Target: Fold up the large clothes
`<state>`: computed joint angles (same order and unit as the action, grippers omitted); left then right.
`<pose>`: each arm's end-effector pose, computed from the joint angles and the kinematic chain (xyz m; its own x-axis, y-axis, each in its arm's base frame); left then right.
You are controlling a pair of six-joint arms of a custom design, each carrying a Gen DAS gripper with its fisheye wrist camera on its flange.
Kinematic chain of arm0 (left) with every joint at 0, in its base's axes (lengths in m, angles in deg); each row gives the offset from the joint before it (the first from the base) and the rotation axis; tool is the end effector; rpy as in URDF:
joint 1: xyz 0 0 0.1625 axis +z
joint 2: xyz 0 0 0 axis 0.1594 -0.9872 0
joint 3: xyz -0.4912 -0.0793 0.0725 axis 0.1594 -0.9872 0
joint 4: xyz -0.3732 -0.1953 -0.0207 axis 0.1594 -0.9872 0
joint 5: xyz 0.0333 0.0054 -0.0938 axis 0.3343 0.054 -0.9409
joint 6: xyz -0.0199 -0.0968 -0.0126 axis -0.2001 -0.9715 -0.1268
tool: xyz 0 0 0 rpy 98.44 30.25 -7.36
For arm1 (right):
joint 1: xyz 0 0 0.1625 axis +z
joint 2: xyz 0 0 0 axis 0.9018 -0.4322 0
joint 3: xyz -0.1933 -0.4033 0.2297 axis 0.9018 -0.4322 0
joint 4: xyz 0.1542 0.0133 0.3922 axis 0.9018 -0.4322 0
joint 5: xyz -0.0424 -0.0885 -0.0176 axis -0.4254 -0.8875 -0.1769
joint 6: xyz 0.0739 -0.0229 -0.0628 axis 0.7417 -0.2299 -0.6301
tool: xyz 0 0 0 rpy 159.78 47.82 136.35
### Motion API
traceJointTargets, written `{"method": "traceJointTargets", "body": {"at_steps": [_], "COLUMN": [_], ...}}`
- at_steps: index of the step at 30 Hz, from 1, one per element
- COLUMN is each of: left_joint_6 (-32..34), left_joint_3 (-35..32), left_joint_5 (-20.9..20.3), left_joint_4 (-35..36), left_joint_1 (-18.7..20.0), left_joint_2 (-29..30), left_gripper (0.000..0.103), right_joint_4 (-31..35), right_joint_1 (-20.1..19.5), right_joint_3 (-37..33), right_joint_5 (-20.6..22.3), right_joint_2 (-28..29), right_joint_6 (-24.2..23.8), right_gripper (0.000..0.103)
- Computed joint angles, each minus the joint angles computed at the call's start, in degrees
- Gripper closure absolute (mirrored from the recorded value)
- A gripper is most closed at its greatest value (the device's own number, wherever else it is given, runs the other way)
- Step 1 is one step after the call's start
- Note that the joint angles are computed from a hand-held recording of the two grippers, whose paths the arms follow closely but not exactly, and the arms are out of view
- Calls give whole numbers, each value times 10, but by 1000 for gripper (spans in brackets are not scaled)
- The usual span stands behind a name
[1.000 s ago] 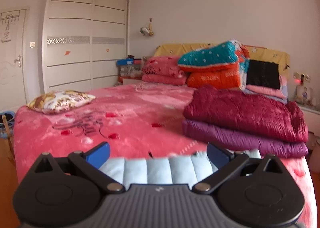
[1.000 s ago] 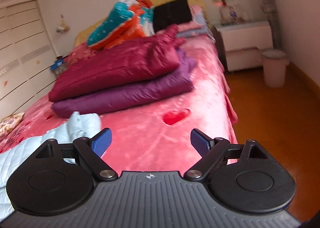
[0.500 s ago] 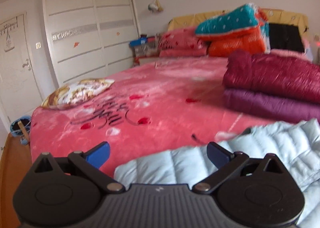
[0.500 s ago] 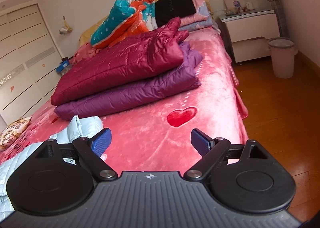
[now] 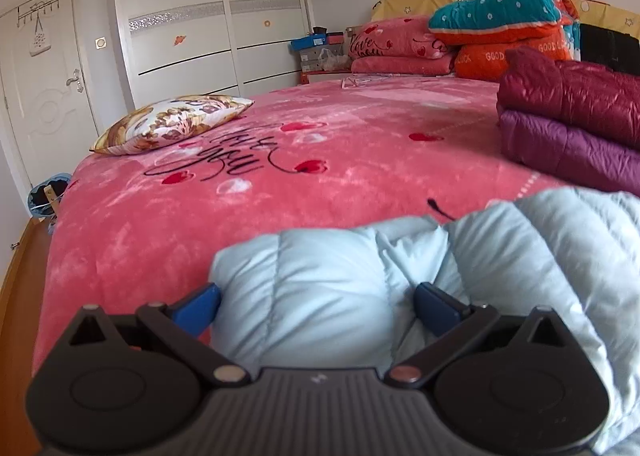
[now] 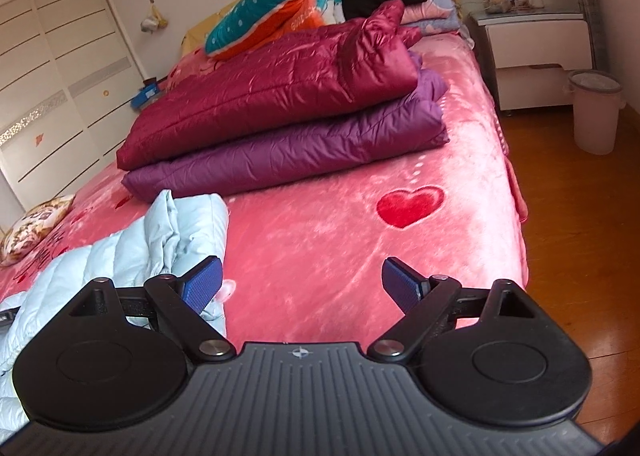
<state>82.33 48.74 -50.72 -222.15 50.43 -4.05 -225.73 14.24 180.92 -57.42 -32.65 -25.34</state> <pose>-0.2362 -0.8386 0.0482 -0.5834 -0.2010 -0.7869 0.6142 0.5248 -0.5894 -0.0108 -0.6664 0.3587 -0.9134 0.1520 0.3776 -0.2711 0.4648 -0.8429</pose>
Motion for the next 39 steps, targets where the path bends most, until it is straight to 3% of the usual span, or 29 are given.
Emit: {"method": "traceJointTargets", "body": {"at_steps": [9,14,20,23,25,30,34,39], "left_joint_6": [-81,-80,-109,-98,-80,-135,-104,-78], "left_joint_3": [24,20,31,44,25,-50,-138,-189], "left_joint_5": [-31,-31,-7,-31,-35,-62,-55,-49], "left_joint_4": [29,29,43,3,10,152,206,198], "left_joint_1": [20,20,3,-16,-29,-46,-45,-37], "left_joint_2": [-13,-11,-26,-29,-18,20,76,115], "left_gripper": [0,0,1,1,1,1,1,0], "right_joint_4": [24,41,44,41,38,45,46,55], "right_joint_1": [1,0,0,0,0,-3,-5,-10], "right_joint_3": [-4,-9,-10,-8,-8,-9,-7,-6], "right_joint_5": [2,4,4,10,11,17,18,22], "right_joint_2": [1,0,1,0,0,-3,-6,-11], "right_joint_6": [-12,-14,-12,-16,-21,-8,-3,3], "right_gripper": [0,0,0,0,0,0,0,0]}}
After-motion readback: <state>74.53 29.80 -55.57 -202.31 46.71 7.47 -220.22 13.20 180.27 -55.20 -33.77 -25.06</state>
